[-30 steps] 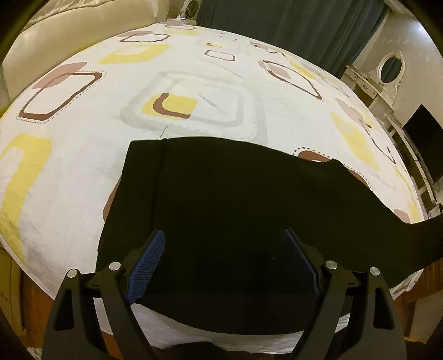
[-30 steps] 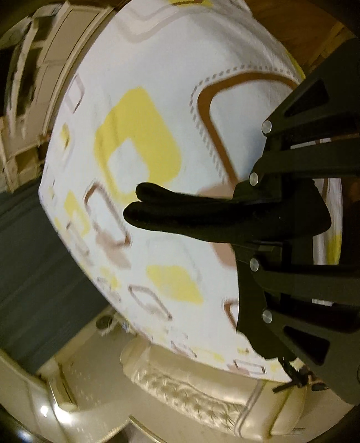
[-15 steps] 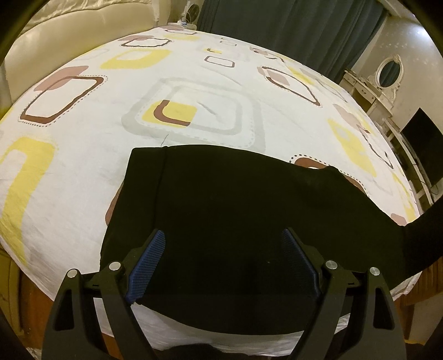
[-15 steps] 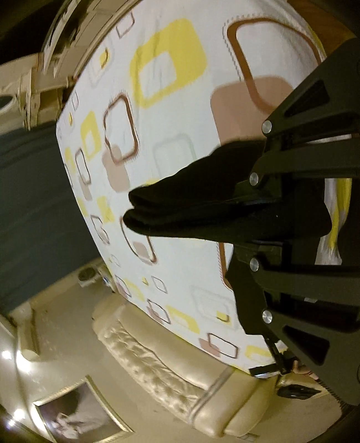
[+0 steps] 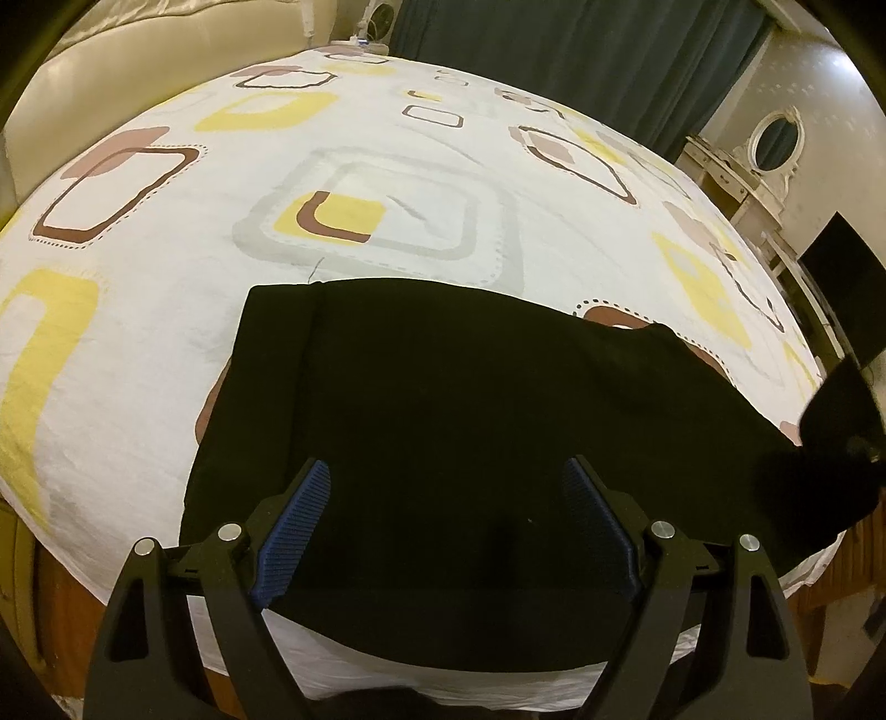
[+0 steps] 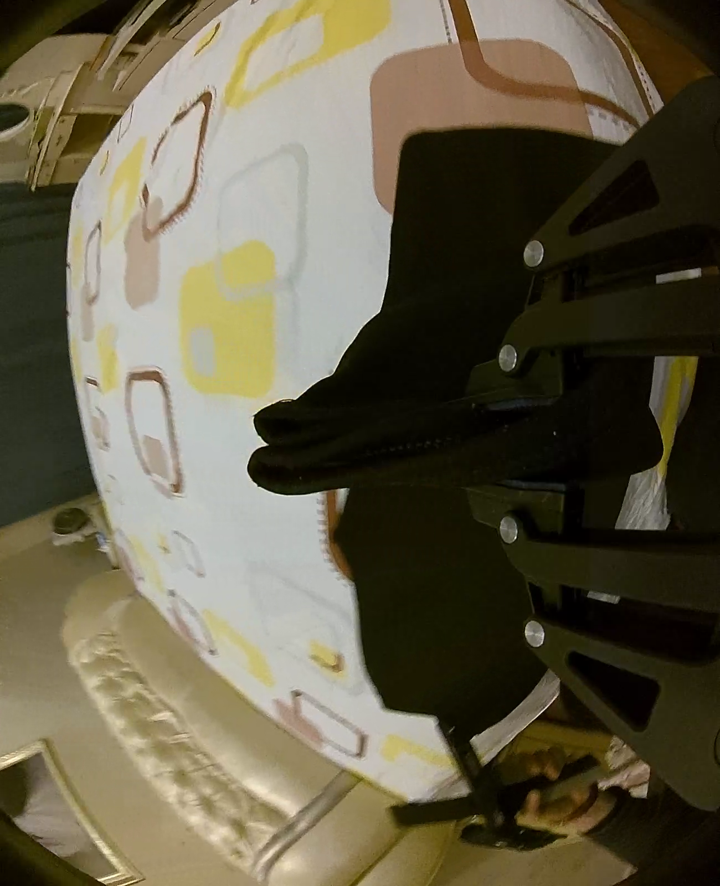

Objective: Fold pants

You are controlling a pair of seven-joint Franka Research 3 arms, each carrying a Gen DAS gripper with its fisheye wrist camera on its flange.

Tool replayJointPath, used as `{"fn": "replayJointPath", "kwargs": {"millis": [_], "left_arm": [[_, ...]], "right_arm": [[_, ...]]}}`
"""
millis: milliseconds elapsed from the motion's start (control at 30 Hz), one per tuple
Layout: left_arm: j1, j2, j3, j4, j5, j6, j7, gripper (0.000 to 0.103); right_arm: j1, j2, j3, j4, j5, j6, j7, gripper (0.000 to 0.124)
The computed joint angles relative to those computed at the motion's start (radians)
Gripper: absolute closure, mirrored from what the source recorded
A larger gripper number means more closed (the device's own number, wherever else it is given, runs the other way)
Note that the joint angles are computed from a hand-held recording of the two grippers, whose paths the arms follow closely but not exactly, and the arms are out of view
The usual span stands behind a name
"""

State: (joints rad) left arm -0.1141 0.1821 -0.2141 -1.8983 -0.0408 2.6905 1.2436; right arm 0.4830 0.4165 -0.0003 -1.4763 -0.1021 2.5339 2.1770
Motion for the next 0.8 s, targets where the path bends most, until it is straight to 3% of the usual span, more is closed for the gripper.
{"fn": "replayJointPath", "kwargs": {"millis": [233, 800], "left_arm": [[-0.004, 0.004, -0.007, 0.001, -0.007, -0.002, 0.013, 0.018], [-0.011, 0.01, -0.01, 0.005, -0.003, -0.004, 0.024, 0.018]], "right_arm": [[0.05, 0.161, -0.011, 0.18, -0.026, -0.112, 0.009, 0.107], [0.119, 0.308, -0.039, 0.382, -0.067, -0.244, 0.026, 0.103]]}}
